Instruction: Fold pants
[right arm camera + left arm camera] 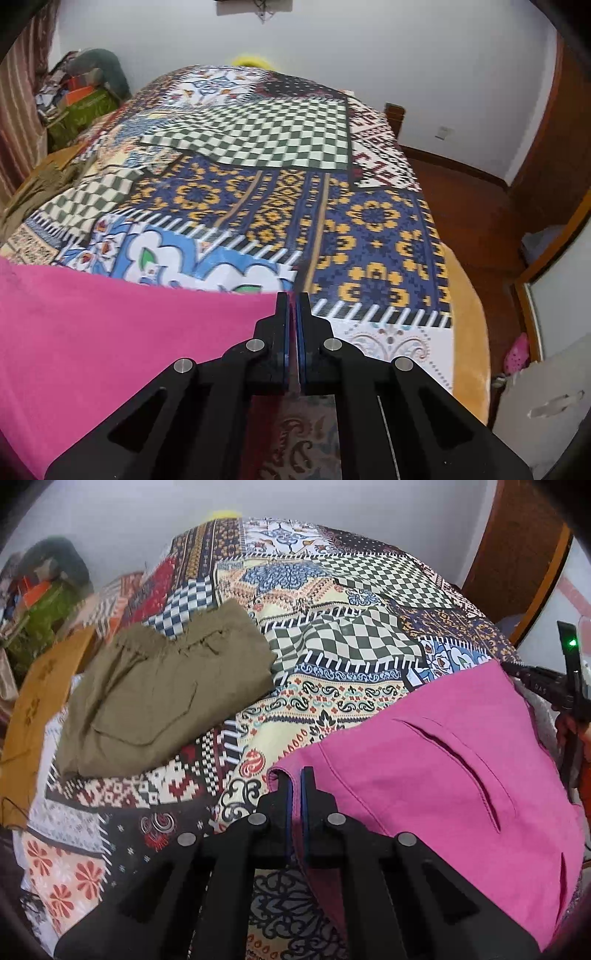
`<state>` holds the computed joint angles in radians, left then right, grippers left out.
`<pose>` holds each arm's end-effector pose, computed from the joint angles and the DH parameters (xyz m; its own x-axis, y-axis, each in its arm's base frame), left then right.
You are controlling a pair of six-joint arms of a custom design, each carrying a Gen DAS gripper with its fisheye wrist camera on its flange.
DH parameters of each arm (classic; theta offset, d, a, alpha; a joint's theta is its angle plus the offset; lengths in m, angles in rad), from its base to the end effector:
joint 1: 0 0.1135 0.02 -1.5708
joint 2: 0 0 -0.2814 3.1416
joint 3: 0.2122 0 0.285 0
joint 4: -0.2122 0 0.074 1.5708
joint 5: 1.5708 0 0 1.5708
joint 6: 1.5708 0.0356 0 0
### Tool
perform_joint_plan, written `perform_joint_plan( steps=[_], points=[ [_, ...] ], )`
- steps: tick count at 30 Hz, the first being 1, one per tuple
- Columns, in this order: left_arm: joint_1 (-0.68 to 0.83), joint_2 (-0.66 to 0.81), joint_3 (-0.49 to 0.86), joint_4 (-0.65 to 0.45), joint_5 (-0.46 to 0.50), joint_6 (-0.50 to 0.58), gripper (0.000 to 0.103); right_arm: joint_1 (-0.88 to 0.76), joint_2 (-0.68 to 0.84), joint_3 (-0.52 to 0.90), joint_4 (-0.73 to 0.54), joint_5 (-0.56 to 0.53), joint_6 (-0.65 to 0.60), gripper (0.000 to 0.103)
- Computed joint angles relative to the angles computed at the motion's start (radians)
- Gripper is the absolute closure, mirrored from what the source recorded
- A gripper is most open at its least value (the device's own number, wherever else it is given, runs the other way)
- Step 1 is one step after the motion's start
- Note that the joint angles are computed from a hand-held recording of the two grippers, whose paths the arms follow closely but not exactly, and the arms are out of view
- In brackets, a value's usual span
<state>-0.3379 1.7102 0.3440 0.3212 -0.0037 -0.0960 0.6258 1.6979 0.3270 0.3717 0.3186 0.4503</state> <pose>0.2166 -0.0760 0.0368 -0.8439 0.1949 -0.4999 0.2500 0.9672 -0.0449 0.1914 0.1246 0.0408 -0.7960 -0.0653 -0.6017 -0.0805 0.9968 -0.0017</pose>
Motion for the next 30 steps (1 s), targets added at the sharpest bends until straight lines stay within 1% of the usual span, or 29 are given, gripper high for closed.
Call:
perform_joint_plan(
  steps=[2, 4, 6, 7, 9, 11, 12, 13, 14, 15, 17, 20, 22, 23, 24, 26, 28, 30],
  points=[
    [-0.003, -0.039, -0.005, -0.038, -0.005, -0.004, 0.096, -0.013, -0.021, -0.004, -0.029, -0.035, 0.002, 0.1],
    [-0.009, -0.091, -0.011, -0.085, -0.014, -0.004, 0.094, -0.002, -0.064, -0.003, -0.097, -0.041, 0.015, 0.092],
    [-0.009, -0.155, -0.018, -0.127, -0.02, -0.002, 0.092, 0.027, -0.122, -0.011, -0.149, -0.023, 0.039, 0.069],
    [-0.012, -0.193, -0.021, -0.149, -0.027, -0.002, 0.092, 0.044, -0.157, -0.02, -0.16, -0.013, 0.049, 0.066],
    [-0.023, -0.28, -0.023, -0.199, -0.045, -0.009, 0.091, 0.081, -0.237, -0.032, -0.193, -0.01, 0.063, 0.065],
    [-0.037, -0.336, -0.014, -0.228, -0.06, -0.022, 0.087, 0.116, -0.284, -0.022, -0.229, -0.008, 0.078, 0.064],
    [-0.04, -0.356, -0.009, -0.235, -0.052, -0.029, 0.084, 0.133, -0.299, -0.015, -0.236, -0.013, 0.082, 0.064],
    [-0.04, -0.36, 0.0, -0.24, -0.034, -0.038, 0.077, 0.148, -0.303, -0.005, -0.236, -0.027, 0.084, 0.064],
    [-0.043, -0.348, 0.011, -0.239, -0.011, -0.051, 0.07, 0.158, -0.298, 0.005, -0.229, -0.046, 0.083, 0.063],
    [-0.051, -0.321, 0.023, -0.228, 0.012, -0.066, 0.07, 0.176, -0.283, 0.013, -0.212, -0.067, 0.089, 0.063],
    [-0.085, -0.241, 0.042, -0.197, 0.021, -0.083, 0.07, 0.216, -0.218, 0.04, -0.179, -0.101, 0.107, 0.063],
    [-0.123, -0.114, 0.063, -0.152, 0.035, -0.107, 0.07, 0.265, -0.087, 0.074, -0.125, -0.145, 0.129, 0.063],
    [-0.136, -0.037, 0.064, -0.112, 0.04, -0.115, 0.07, 0.285, -0.017, 0.088, -0.113, -0.16, 0.138, 0.063],
    [-0.141, -0.018, 0.053, -0.082, 0.036, -0.116, 0.069, 0.3, 0.004, 0.074, -0.076, -0.148, 0.15, 0.063],
    [-0.147, -0.018, 0.037, -0.057, 0.024, -0.116, 0.069, 0.306, 0.001, 0.057, -0.049, -0.139, 0.158, 0.061],
    [-0.145, -0.028, 0.028, -0.061, 0.006, -0.108, 0.06, 0.294, -0.027, 0.028, -0.049, -0.156, 0.175, 0.058],
    [-0.132, -0.046, 0.016, -0.067, 0.005, -0.103, 0.059, 0.286, -0.048, 0.011, -0.064, -0.155, 0.179, 0.058],
    [-0.117, -0.073, -0.001, -0.077, 0.009, -0.1, 0.059, 0.294, -0.071, -0.003, -0.103, -0.125, 0.182, 0.058]
  ],
)
